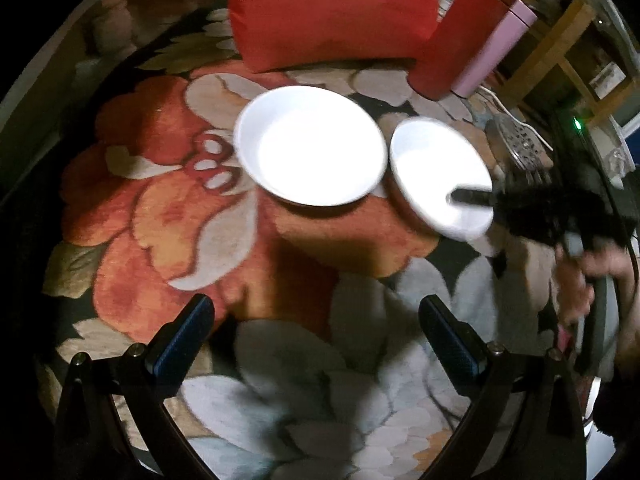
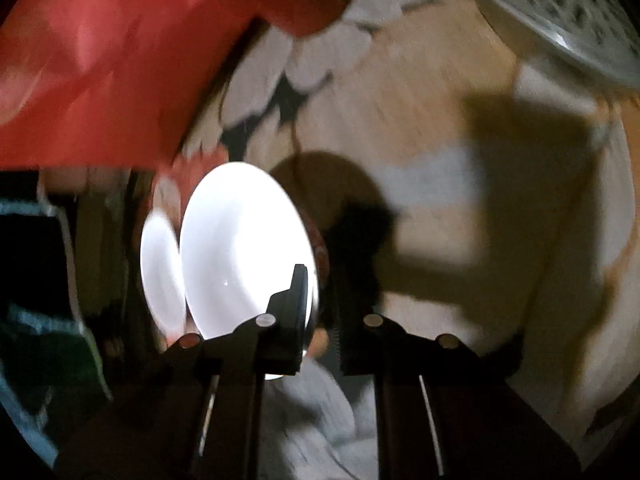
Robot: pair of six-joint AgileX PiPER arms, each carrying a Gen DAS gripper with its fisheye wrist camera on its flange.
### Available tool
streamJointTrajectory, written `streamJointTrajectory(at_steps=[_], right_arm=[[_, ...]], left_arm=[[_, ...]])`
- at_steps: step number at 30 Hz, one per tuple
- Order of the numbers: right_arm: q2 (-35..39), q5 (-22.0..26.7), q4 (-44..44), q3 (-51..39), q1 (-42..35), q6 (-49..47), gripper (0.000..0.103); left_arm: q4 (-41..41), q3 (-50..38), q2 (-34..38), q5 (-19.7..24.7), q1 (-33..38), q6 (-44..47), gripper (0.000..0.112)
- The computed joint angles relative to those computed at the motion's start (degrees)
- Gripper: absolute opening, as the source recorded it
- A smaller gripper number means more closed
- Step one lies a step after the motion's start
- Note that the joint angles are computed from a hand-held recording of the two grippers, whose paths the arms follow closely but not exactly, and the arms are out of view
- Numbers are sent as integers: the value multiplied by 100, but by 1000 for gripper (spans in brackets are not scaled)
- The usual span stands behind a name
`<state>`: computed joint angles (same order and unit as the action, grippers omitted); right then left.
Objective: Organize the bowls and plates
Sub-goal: 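Grasp the rim of another white bowl with both grippers, then lift the white bowl with both grippers toward the plate stack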
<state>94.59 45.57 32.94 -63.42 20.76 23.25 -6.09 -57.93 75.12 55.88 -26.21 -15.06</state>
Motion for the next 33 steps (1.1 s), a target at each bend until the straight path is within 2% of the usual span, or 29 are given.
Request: streamJointTrajectory(at_steps=[2, 6, 9, 12, 14, 15, 17, 18, 21, 24, 28, 33], right_arm=[[-264, 212, 329, 319, -3, -552, 12], [-623, 690, 273, 648, 288, -1118, 12], [-808, 553, 92, 798, 543, -938, 15], [-746, 480, -313, 625, 851, -401, 15], [-940, 531, -554, 708, 824, -247, 15], [-904, 436, -677, 695, 942, -76, 15], [-936, 371, -805, 739, 1027, 162, 15], [-861, 298, -757, 726, 1061, 202, 15], [-975, 275, -646, 884, 1049, 200, 15], [-999, 429, -737, 848, 1159, 301, 15], [-1405, 552, -670, 1101, 1216, 366, 15], [-2008, 910, -1030, 1182, 1410, 932, 15]], left_arm=[[-30, -47, 75, -21, -178, -96, 102], [-80, -76, 301, -179, -561, -273, 102], [-73, -14, 556, -322, -862, -481, 100], [-187, 19, 848, -440, -1077, -580, 82], [-192, 52, 961, -585, -1174, -711, 76], [-208, 59, 1001, -624, -1186, -758, 60], [-22, 46, 1023, -701, -1288, -1000, 58], [-102, 33, 1043, -722, -1269, -938, 53], [-282, -60, 1107, -660, -1229, -741, 15], [-166, -174, 1078, -561, -1336, -803, 15], [-227, -266, 924, -382, -1464, -845, 15], [-199, -532, 746, -16, -1885, -1091, 15]])
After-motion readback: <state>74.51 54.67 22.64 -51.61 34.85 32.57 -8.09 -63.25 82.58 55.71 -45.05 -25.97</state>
